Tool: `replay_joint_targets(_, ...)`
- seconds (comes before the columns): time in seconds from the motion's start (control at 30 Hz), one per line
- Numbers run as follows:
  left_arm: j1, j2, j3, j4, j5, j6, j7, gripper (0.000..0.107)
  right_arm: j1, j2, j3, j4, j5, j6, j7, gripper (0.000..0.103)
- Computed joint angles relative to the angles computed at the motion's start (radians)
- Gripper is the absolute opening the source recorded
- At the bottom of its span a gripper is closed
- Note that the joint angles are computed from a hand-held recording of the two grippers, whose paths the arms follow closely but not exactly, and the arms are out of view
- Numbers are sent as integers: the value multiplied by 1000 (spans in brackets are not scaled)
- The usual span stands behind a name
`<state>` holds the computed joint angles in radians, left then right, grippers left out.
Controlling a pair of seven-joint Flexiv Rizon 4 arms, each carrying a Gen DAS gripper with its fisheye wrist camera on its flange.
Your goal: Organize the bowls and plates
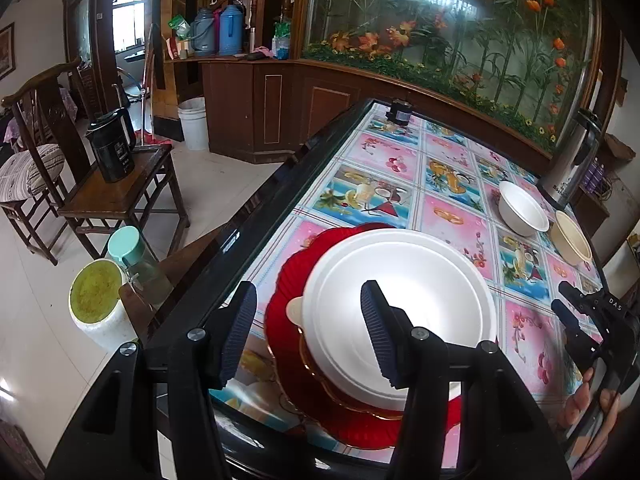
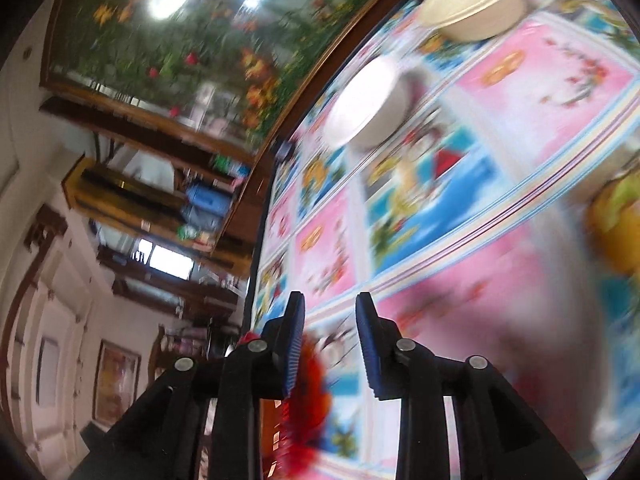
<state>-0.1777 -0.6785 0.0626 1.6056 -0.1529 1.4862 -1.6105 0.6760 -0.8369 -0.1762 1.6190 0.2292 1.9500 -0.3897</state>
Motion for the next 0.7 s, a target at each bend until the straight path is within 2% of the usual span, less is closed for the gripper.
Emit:
replay_joint_targets(0.2, -42, 6, 13, -22, 26, -2, -1, 53, -16, 9, -20, 75, 96, 79, 4, 33)
replay_joint_targets(0.27, -62, 6, 15, -35, 40, 4, 4, 59, -27, 6, -9, 81, 118, 99, 3, 37)
replay_joint_targets(0.3, -74, 4, 18, -43, 47, 7, 6, 64, -45, 3, 12, 80, 124, 110, 4, 37)
replay_joint_targets(0.37, -99, -2, 25, -65, 60, 3, 10, 65, -125, -13, 105, 68, 77, 159, 25, 37)
replay_joint_targets(0.53, -136, -37, -11, -153, 74, -29, 52, 65, -172, -31, 165, 50, 14, 185, 13, 38)
replay_joint_targets(0.7, -170, -108, -44, -292, 62, -130, 71, 65, -225, -51, 227, 38, -45, 204, 35, 41)
